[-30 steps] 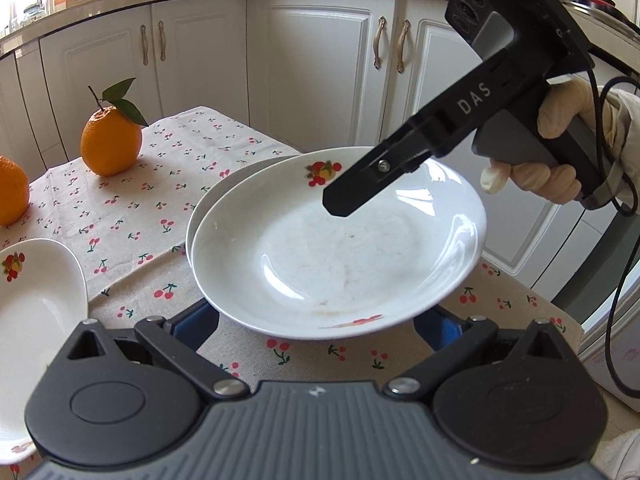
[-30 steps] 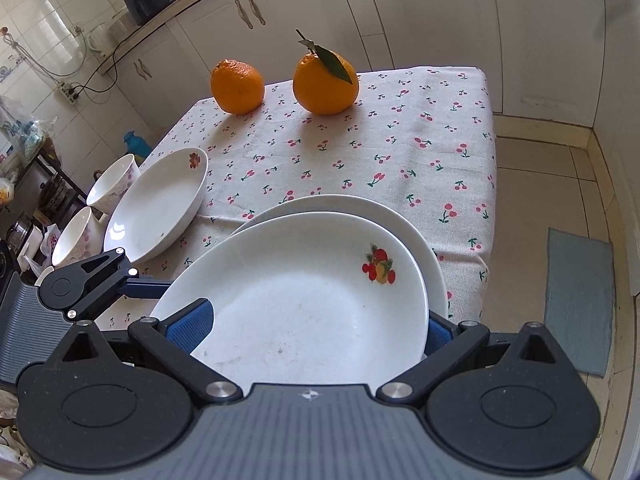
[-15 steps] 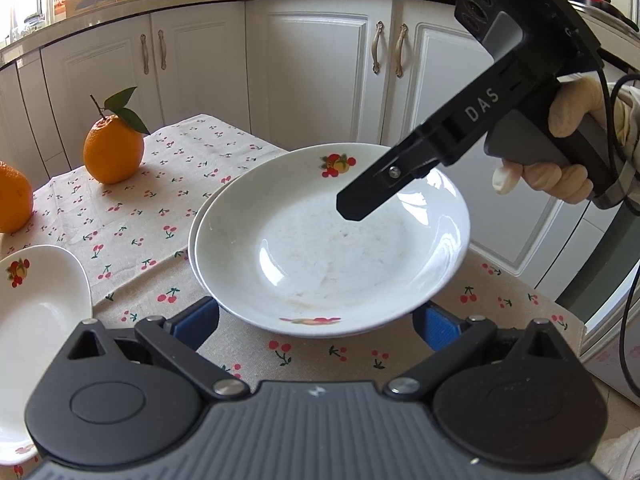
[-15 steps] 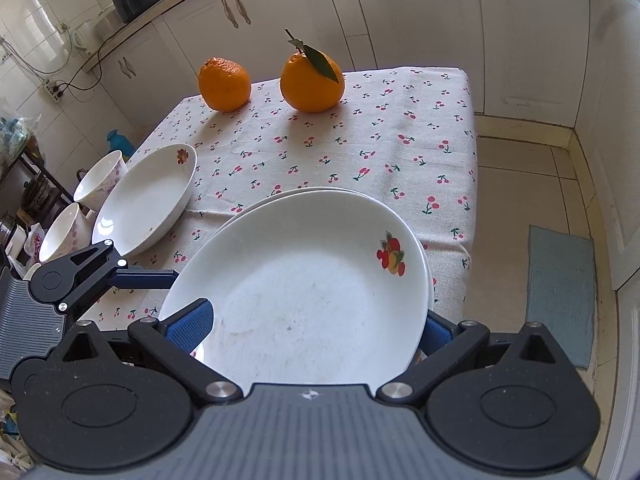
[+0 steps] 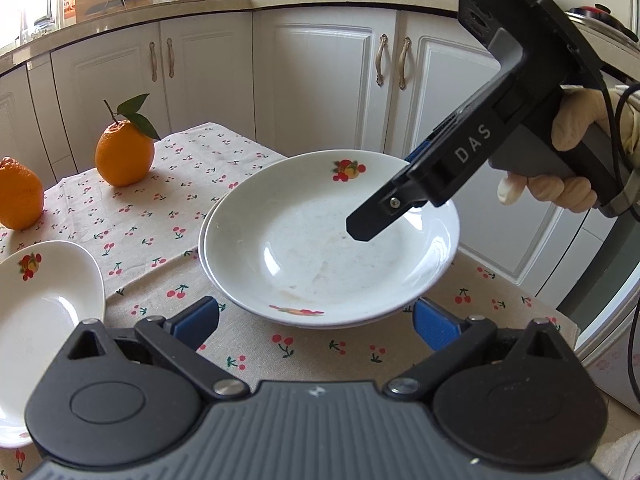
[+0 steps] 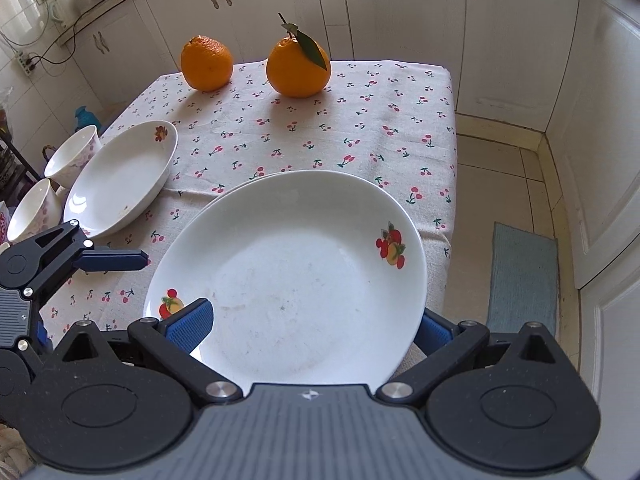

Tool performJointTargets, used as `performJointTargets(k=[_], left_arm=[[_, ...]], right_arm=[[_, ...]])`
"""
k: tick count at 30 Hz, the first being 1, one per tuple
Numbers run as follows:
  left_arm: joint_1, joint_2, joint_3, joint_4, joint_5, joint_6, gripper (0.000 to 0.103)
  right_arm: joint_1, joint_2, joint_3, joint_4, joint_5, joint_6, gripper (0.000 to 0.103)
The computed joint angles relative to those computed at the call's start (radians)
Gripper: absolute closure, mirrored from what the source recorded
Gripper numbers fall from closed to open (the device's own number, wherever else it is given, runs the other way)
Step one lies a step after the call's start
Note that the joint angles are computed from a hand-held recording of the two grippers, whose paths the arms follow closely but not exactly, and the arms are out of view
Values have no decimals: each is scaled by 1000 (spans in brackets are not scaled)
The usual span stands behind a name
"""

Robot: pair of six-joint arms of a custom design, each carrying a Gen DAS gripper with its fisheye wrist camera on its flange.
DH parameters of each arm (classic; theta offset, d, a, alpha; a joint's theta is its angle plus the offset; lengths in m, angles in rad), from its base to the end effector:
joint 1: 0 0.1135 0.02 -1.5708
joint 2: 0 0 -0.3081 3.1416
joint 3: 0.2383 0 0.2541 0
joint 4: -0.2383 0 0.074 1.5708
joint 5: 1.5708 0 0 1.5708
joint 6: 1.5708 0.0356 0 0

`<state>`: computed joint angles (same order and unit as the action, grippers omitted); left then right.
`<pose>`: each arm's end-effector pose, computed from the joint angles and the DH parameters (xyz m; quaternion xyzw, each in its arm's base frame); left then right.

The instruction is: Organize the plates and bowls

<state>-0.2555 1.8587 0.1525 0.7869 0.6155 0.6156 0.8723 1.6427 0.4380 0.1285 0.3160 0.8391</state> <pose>0.1845 -0.0694 0.0742 0.4688 0.7777 -0.2277 0.3514 0.1613 0.1749 0.1168 0.0226 0.9580 0.0825 0.2737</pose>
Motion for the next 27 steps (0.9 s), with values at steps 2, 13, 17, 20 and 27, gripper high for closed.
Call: performJointTargets(k=[2,13,17,20,27], left_arm=[[27,-17,-12,-10,15,10,1],[251,-127,-100,-51,106,87,1],[348,-131,-134,12,100,79,1],[403,-74,-147,104,68,53,1],[476,157,-145,384,-84,-69,1]], right_arm=[[17,12,21,-43,22,9,0],[171,79,122,-232,149,147,0],[264,79,146,-234,208,217,0],[335,120,210,-297,277,279,0],[425,188,307,-333,382,328,0]])
